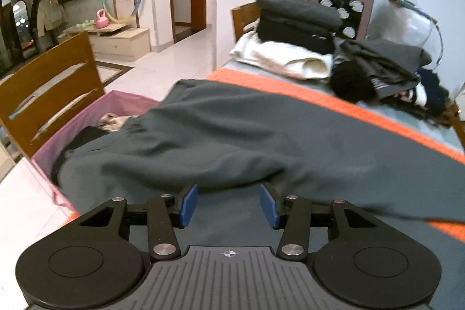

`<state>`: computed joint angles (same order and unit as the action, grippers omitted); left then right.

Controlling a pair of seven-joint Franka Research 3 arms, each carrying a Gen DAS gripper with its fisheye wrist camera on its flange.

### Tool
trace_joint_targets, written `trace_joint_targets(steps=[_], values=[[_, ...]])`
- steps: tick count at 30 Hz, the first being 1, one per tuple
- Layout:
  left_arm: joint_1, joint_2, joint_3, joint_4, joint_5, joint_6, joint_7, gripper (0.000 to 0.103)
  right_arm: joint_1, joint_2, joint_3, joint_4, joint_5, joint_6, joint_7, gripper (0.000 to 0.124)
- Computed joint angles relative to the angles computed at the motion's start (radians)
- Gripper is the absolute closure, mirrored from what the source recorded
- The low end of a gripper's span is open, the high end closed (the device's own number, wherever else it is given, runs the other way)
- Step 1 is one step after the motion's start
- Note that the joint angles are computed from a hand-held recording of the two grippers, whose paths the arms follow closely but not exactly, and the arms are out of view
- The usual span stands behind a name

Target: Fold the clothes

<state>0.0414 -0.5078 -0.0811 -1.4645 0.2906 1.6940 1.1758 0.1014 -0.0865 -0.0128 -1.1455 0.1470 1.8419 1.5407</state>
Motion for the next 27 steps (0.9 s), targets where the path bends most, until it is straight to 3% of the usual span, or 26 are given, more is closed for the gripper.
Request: trace_joint_targets(steps=[6,14,22,27], values=[[-0.006,-0.082,0.099,-0.092,-0.018,0.042,0.166,0.05,0.072,-0.103,0.078,-0.108,0.002,0.016,0.081,0.069],[0.0,-0.122,0.264,-0.162,-0.091,0.152,0.489,0.046,0.195,-0.157,0.214,-0.2,-0.044,0.066,0.238,0.069],[-0.008,-0.125,0.413,-0.19,-0.224,0.212,0.83,0.045,0.371,-0.042,0.35,-0.103,-0.158,0.086,0.403,0.069],[-0.002,-0.109,0.477,-0.188,-0.293,0.23,1.013,0.045,0.495,0.068,0.379,-0.003,-0.202,0.074,0.417,0.069]])
